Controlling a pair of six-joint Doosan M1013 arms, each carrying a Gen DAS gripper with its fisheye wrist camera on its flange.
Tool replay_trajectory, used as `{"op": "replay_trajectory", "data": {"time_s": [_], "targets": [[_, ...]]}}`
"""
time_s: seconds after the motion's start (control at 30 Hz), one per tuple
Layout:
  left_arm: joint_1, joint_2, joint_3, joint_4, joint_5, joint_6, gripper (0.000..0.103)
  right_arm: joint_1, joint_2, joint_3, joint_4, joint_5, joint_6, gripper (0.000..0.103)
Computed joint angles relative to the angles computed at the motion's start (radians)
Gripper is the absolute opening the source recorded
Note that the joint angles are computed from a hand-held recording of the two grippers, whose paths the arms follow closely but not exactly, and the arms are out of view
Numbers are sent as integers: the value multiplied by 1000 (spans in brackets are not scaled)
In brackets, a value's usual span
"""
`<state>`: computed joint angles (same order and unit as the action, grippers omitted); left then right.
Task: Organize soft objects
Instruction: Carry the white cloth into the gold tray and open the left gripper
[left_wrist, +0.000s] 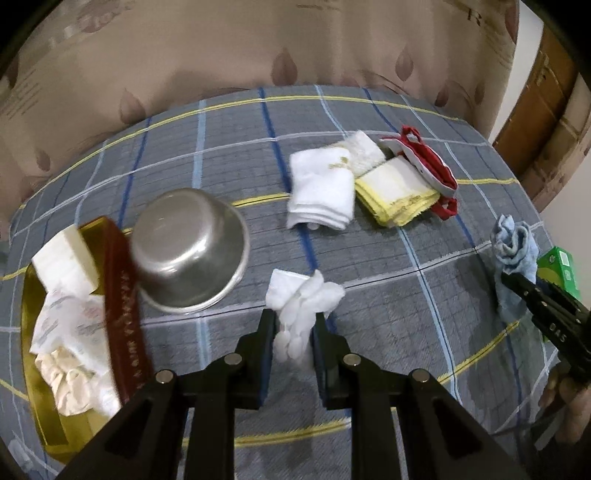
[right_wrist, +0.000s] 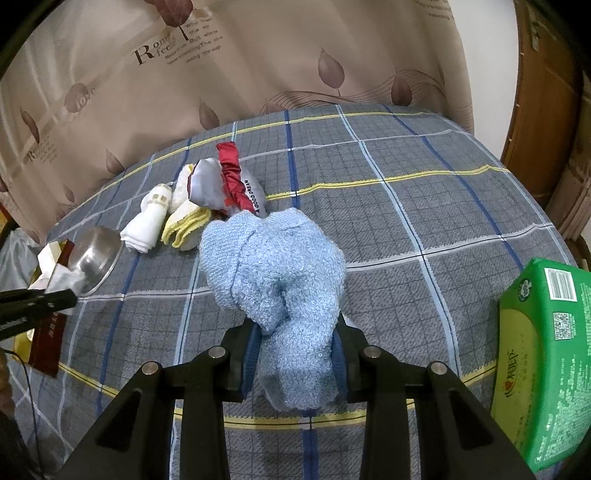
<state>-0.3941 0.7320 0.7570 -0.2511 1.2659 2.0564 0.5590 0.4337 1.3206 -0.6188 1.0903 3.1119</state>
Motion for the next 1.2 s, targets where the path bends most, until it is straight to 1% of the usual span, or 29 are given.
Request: {"op": "replay_trajectory", "data": {"time_s": [0.2, 0.37, 0.53, 0.63, 0.77, 0.93, 1.1, 1.2], "targets": [[33, 1, -22, 8, 12, -17, 19, 1, 4, -5, 0, 8, -5, 31], [66, 14, -64, 27, 19, -52, 19, 1, 7, -8, 3, 12, -11, 31], [103, 44, -136, 38, 39, -94, 19, 1, 9, -10, 4, 17, -21, 31], [118, 63, -174, 66, 36, -127, 20, 1, 12, -14, 7, 21, -26, 31], [141, 117, -268, 92, 85, -173, 20, 1, 16, -18, 11, 25, -33, 31], [158, 171, -347, 125, 134, -227, 20, 2, 17, -20, 9, 31, -34, 31], [169, 200, -380, 140, 166, -254, 22, 2, 19, -21, 10, 31, -35, 31], [173, 204, -381, 139, 170, -259, 22, 3, 20, -22, 8, 34, -34, 31]]}}
